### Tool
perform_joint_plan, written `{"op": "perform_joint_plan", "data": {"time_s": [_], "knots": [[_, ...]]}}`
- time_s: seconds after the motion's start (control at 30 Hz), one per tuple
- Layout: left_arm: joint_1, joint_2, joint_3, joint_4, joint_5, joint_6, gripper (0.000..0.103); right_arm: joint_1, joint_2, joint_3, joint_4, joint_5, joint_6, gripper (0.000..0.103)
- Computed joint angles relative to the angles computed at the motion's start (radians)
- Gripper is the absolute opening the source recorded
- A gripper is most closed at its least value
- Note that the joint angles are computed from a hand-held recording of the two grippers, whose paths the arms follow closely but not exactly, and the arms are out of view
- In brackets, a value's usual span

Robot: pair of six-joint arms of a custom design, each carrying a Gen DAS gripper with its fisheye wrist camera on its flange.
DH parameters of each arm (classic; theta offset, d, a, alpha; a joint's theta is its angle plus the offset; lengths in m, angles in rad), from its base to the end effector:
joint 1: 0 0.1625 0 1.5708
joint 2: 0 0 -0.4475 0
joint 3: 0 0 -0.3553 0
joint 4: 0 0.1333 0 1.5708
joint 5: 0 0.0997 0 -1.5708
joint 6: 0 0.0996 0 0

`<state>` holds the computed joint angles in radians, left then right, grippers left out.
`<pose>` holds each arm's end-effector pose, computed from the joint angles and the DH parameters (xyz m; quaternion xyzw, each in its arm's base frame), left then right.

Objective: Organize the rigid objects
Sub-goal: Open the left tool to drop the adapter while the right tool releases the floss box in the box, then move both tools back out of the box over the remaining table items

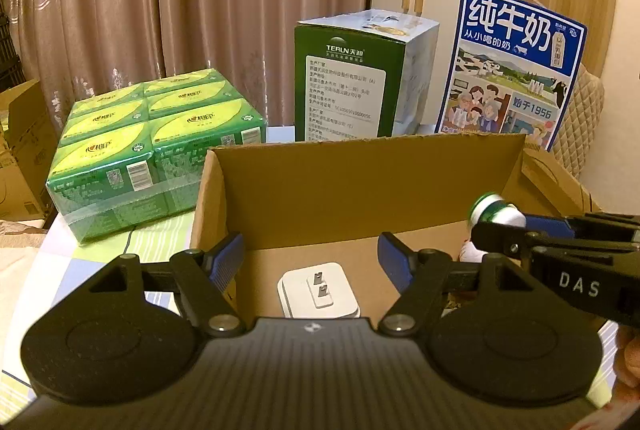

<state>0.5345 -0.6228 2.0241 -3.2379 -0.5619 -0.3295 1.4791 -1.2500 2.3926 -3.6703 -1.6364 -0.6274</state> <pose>-0.3483 -0.4590 0.0483 0.2402 0.8363 -0.3923 0.2984 0.0871 -0.4371 0.2882 0.2203 -0.8596 0.4205 0.1892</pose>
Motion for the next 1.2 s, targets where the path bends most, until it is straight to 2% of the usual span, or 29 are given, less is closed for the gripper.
{"op": "perform_joint_plan", "data": {"time_s": [0.17, 0.57, 0.87, 1.07, 1.17, 1.2], "knots": [[-0.003, -0.001, -0.004, -0.002, 0.000, 0.005, 0.069, -0.001, -0.006, 0.000, -0.007, 0.014, 0.027, 0.032], [-0.008, -0.005, -0.001, -0.014, 0.003, 0.011, 0.069, 0.009, -0.010, 0.010, -0.027, 0.001, 0.029, 0.034], [-0.035, -0.015, 0.012, -0.034, 0.009, 0.013, 0.069, 0.036, -0.071, 0.046, -0.051, -0.004, 0.047, 0.035], [-0.091, -0.041, 0.058, -0.049, 0.035, -0.035, 0.069, 0.018, -0.171, 0.149, -0.135, 0.050, 0.054, 0.038], [-0.136, -0.067, 0.102, -0.041, 0.049, -0.089, 0.069, -0.026, -0.247, 0.226, -0.161, 0.124, 0.061, 0.048], [-0.151, -0.078, 0.119, -0.034, 0.054, -0.114, 0.069, -0.044, -0.274, 0.255, -0.171, 0.146, 0.056, 0.054]]}}
